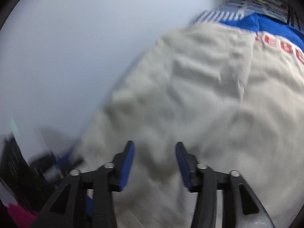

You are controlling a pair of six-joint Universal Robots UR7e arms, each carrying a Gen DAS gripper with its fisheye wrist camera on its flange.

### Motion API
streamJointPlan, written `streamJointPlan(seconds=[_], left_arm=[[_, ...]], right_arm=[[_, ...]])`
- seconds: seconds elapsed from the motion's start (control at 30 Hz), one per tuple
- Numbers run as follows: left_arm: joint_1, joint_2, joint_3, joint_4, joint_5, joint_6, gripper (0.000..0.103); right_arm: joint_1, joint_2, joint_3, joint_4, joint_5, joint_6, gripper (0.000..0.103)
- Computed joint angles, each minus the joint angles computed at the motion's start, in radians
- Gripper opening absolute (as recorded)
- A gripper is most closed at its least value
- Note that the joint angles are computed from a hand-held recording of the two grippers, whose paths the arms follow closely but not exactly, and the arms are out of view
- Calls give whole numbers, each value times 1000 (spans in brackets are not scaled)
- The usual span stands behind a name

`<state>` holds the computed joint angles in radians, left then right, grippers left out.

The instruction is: Fold large clothes

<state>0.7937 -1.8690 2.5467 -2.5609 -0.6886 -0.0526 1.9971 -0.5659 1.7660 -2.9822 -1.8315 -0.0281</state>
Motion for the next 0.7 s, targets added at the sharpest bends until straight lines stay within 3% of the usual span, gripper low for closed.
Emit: streamJointPlan(seconds=[0.07,0.23,0.5,0.53,0.6,0.63,0.7], left_arm=[[-3,4,2,-10,-1,5,14],[-9,8,9,-26,-1,14,14],[-7,16,8,-44,-18,34,14],[-8,19,8,-46,-18,36,14],[-6,29,7,-49,-20,39,14],[-7,30,7,-47,-21,38,14],[-10,35,5,-49,-26,39,13]], right_arm=[[12,26,-83,71,13,9,66],[53,151,-332,254,-78,47,66],[89,361,-660,541,-289,114,61],[88,379,-688,579,-309,124,57],[85,397,-711,618,-331,125,36],[85,401,-712,621,-339,120,32],[86,399,-698,598,-367,94,11]])
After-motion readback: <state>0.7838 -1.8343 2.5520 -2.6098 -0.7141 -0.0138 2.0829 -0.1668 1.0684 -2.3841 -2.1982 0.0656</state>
